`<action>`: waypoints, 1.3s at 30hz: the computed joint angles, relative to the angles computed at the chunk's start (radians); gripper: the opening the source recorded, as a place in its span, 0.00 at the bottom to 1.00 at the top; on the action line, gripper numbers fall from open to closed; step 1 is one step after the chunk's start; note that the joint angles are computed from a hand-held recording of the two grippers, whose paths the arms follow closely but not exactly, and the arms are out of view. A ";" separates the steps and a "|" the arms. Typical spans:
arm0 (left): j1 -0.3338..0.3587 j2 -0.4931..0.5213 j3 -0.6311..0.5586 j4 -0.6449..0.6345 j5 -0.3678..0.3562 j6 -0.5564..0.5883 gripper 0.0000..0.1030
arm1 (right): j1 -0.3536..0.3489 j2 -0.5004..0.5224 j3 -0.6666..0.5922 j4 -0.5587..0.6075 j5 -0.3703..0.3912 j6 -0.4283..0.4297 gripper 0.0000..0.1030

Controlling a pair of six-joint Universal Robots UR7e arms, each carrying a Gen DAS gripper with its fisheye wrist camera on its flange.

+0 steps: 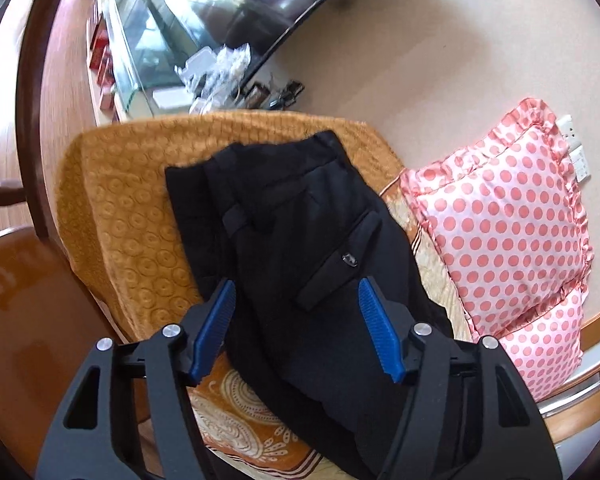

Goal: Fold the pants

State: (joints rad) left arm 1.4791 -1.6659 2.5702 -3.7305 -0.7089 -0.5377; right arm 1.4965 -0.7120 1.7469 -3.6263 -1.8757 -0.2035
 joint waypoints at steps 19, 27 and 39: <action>-0.018 -0.015 -0.036 -0.006 0.143 0.118 0.07 | -0.002 0.005 -0.036 0.047 -0.020 -0.024 0.03; 0.006 0.006 -0.047 0.041 0.173 0.137 0.07 | -0.036 -0.026 0.037 0.024 0.009 0.014 0.03; 0.044 0.021 -0.080 0.066 0.154 0.146 0.07 | -0.025 -0.002 0.026 0.034 -0.061 -0.041 0.03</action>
